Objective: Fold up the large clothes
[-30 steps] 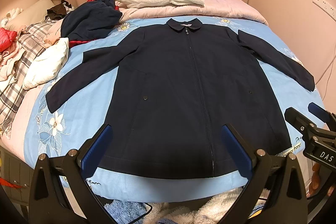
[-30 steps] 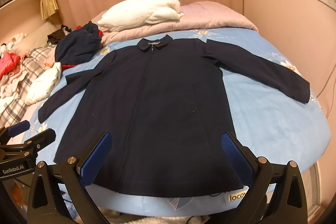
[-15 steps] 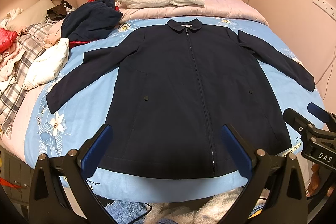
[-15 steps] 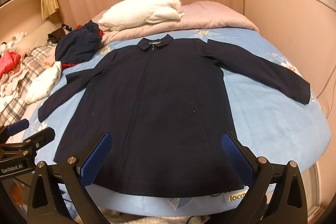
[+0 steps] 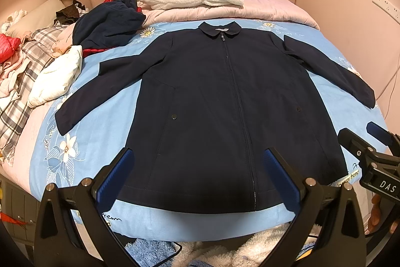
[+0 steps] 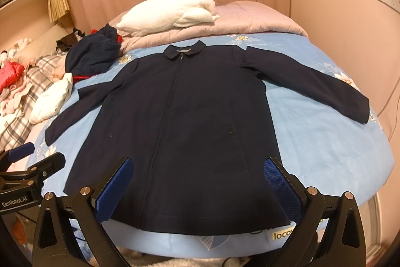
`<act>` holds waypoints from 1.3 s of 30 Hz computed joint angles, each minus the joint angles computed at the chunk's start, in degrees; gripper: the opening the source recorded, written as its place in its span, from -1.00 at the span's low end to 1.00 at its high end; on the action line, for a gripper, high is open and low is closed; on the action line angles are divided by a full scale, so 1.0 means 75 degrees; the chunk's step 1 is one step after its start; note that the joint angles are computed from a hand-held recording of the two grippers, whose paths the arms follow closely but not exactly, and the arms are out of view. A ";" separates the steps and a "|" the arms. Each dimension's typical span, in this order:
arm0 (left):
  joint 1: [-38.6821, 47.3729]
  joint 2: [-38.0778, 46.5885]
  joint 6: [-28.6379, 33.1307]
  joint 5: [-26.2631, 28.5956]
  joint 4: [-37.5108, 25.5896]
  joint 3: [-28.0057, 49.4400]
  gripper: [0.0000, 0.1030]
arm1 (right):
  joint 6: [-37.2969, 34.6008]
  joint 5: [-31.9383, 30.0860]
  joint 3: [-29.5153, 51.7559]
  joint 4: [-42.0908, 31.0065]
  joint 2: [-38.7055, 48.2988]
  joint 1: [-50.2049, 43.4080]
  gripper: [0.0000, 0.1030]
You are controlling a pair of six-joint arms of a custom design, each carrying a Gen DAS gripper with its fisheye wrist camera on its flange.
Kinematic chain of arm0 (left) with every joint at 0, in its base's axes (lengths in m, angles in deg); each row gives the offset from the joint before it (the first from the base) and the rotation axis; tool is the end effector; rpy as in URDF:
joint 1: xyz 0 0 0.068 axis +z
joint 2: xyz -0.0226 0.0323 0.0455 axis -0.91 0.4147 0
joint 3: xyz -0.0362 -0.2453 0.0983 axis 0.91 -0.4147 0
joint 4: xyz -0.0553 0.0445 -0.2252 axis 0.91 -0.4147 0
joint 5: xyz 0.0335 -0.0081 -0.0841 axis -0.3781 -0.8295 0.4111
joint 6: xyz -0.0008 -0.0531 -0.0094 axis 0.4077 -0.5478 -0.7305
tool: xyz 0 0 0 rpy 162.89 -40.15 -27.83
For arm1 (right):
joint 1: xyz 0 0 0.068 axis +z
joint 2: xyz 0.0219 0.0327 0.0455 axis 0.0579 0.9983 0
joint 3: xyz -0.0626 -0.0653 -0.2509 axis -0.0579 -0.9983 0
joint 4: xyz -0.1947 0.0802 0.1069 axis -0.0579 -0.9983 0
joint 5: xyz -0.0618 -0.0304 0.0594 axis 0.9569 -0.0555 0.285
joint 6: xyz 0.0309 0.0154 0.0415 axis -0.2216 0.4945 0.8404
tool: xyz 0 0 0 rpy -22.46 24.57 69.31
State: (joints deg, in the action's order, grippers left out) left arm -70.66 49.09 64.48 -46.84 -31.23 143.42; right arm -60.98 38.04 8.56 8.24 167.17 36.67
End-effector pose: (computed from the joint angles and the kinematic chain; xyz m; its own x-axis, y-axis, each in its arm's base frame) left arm 0.2296 -0.0143 0.3075 -0.7660 -0.0637 -0.6397 -0.1252 0.9908 0.0511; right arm 0.2743 0.1736 0.2686 -0.6989 -0.0391 -0.7142 -0.2099 0.9657 0.1526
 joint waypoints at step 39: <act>0.1991 0.4140 -0.1230 0.4458 0.2839 0.0518 1.00 | 0.3520 -0.5059 0.0324 0.5087 0.4204 -0.6106 1.00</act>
State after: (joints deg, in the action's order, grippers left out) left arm -55.72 80.14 55.26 -13.41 -9.94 147.30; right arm -34.58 0.10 10.98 46.39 198.70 -9.12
